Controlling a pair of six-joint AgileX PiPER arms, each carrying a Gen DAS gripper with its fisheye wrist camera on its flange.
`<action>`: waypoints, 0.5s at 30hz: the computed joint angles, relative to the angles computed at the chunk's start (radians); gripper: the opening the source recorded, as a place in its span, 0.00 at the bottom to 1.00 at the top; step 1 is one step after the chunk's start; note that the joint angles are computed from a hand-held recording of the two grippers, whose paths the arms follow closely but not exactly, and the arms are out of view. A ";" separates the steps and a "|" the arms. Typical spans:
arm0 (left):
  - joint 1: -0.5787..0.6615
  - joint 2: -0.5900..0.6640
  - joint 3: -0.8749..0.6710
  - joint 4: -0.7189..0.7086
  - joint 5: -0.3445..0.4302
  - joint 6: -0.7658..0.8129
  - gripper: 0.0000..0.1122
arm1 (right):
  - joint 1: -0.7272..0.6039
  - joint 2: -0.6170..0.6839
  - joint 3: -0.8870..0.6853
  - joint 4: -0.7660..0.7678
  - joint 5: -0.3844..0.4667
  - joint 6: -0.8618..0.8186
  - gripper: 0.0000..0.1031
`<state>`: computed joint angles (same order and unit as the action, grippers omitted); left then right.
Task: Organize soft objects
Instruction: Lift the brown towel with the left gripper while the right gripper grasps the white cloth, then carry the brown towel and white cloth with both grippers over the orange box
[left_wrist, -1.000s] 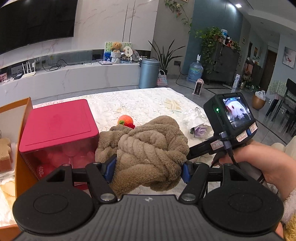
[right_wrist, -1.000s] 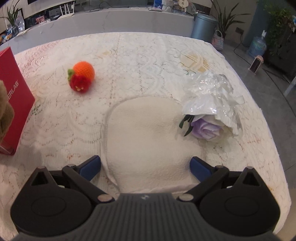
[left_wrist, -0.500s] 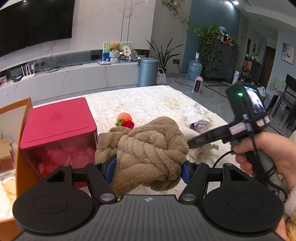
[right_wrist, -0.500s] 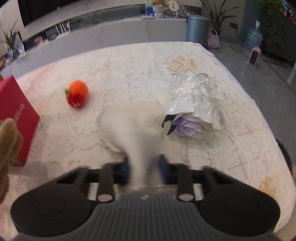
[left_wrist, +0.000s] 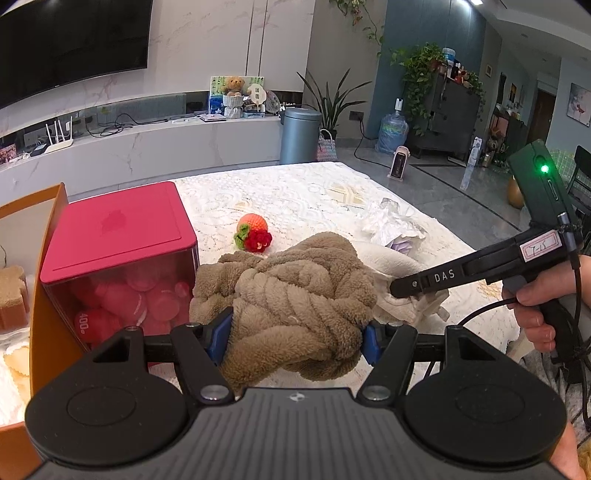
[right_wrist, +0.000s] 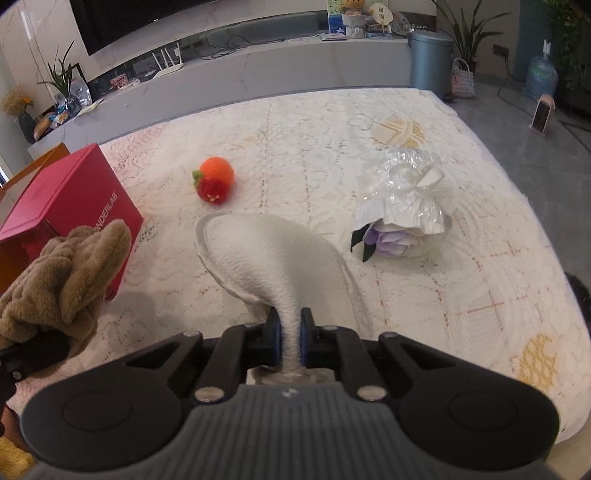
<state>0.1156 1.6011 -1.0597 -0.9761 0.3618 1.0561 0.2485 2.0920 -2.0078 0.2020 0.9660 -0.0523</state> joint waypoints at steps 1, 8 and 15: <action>0.000 0.000 0.000 -0.001 0.001 0.001 0.68 | -0.004 -0.005 0.006 0.010 -0.006 -0.006 0.07; 0.018 -0.001 -0.004 -0.037 0.034 0.026 0.68 | -0.064 -0.057 0.072 0.247 -0.063 -0.112 0.07; 0.079 -0.008 -0.035 -0.125 0.196 0.076 0.68 | -0.075 -0.105 0.116 0.364 -0.099 -0.174 0.07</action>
